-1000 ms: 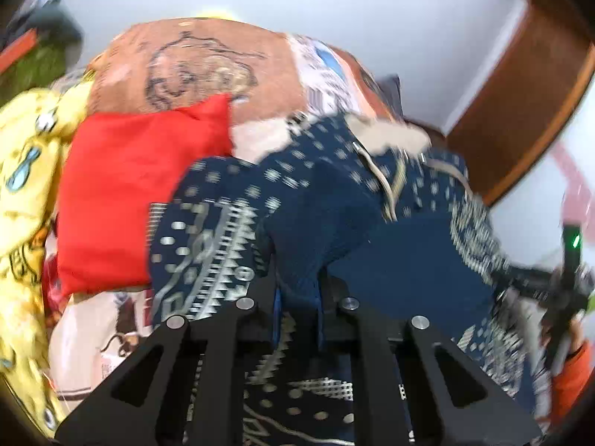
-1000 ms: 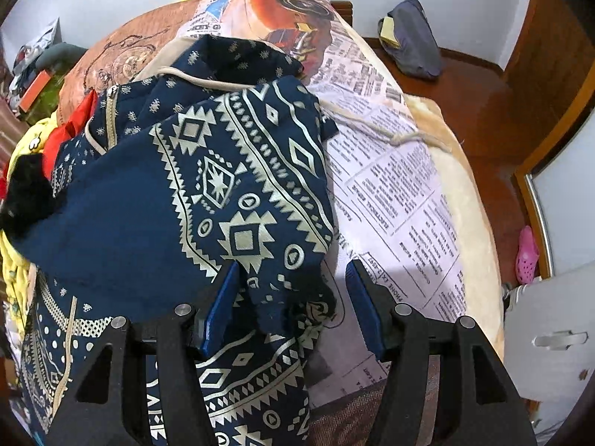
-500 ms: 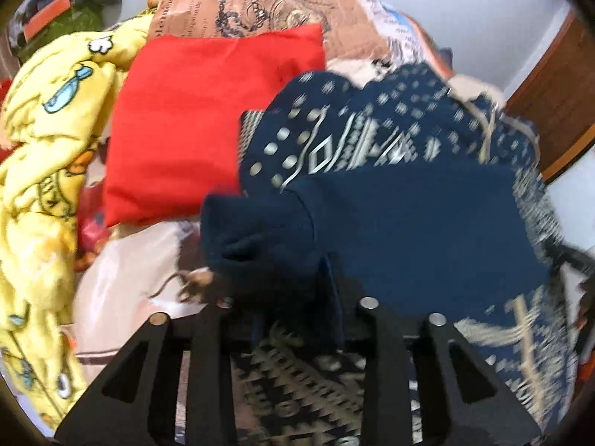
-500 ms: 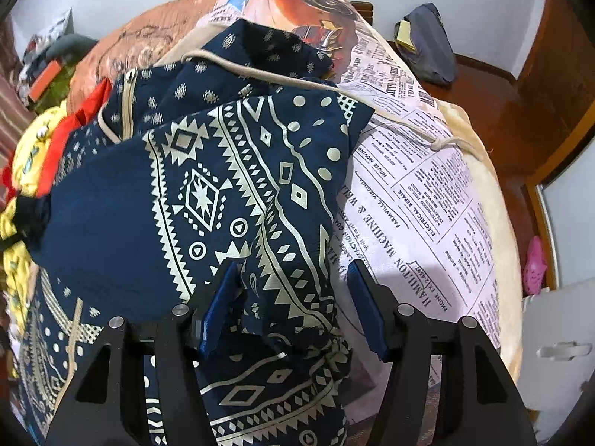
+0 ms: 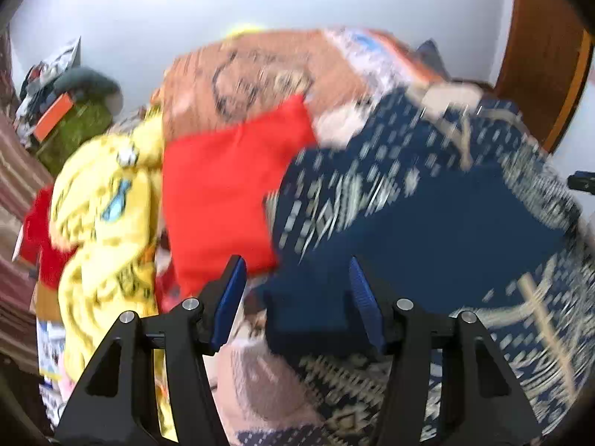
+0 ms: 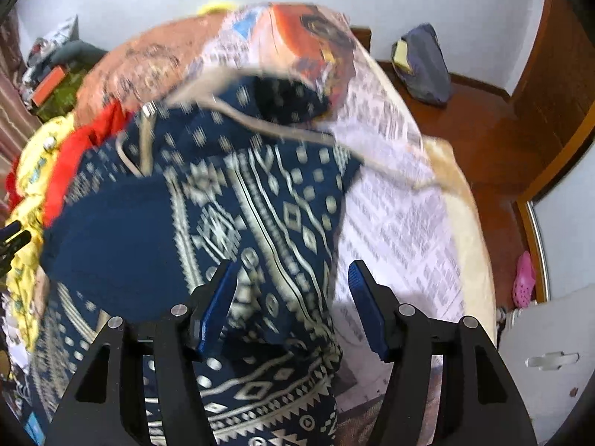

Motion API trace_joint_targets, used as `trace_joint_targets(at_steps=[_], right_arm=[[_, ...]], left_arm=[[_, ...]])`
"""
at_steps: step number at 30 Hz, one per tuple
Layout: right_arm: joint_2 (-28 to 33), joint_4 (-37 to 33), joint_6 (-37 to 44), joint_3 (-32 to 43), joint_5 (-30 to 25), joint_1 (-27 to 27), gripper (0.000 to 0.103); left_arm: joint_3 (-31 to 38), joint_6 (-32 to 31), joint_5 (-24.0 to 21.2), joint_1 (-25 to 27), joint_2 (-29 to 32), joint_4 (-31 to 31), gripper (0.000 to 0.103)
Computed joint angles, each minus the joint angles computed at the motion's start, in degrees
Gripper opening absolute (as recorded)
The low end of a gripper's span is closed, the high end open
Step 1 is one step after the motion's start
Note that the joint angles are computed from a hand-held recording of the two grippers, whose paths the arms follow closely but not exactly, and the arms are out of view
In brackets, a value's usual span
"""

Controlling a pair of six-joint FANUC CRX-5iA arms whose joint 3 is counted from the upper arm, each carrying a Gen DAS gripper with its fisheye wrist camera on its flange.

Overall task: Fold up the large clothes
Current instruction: 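Grasp the beige hood with the right tool and fold it toward the hem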

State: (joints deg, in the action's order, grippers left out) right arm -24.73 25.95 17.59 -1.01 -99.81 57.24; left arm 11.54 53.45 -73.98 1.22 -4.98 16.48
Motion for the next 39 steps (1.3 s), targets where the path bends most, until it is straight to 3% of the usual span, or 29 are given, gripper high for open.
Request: trace_joint_targets(at_steps=[7, 13, 17, 23, 31, 33, 35, 38, 39], right_arm=[[3.6, 3.1, 7.1, 5.5, 5.6, -6.3, 0.058], [7.4, 1.1, 12.3, 8.3, 9.9, -12.7, 0.059], [9.5, -4.1, 14.7, 9.0, 13.0, -19.4, 0.059], [10.7, -16.0, 12.2, 8.3, 19.6, -30.8, 0.059], [13.7, -26.3, 13.2, 8.1, 24.4, -39.1, 0.059], [14.0, -26.6, 13.7, 7.7, 25.4, -39.4, 0.059], [14.3, -27.5, 14.6, 7.6, 26.5, -40.0, 0.057], [14.7, -30.4, 16.1, 7.7, 28.5, -41.1, 0.03], [15.0, -31.4, 16.7, 8.2, 28.7, -41.3, 0.019]], left_arm=[[11.7, 5.3, -0.9, -5.1, 8.6, 5.5, 0.063], [25.1, 12.6, -3.8, -11.0, 19.5, 2.6, 0.064], [32.2, 16.9, -7.3, -13.7, 26.4, 1.1, 0.063], [39.3, 21.6, -8.8, -17.6, 34.8, 0.1, 0.063], [59.3, 26.8, -16.6, -21.4, 49.2, -5.2, 0.064], [59.6, 26.8, -15.8, -21.7, 49.8, -5.3, 0.057], [58.0, 25.4, -14.3, -21.7, 49.1, -4.7, 0.039], [53.4, 22.6, -10.4, -22.5, 45.9, -7.2, 0.013], [52.1, 21.7, -9.5, -22.6, 44.9, -7.9, 0.011]])
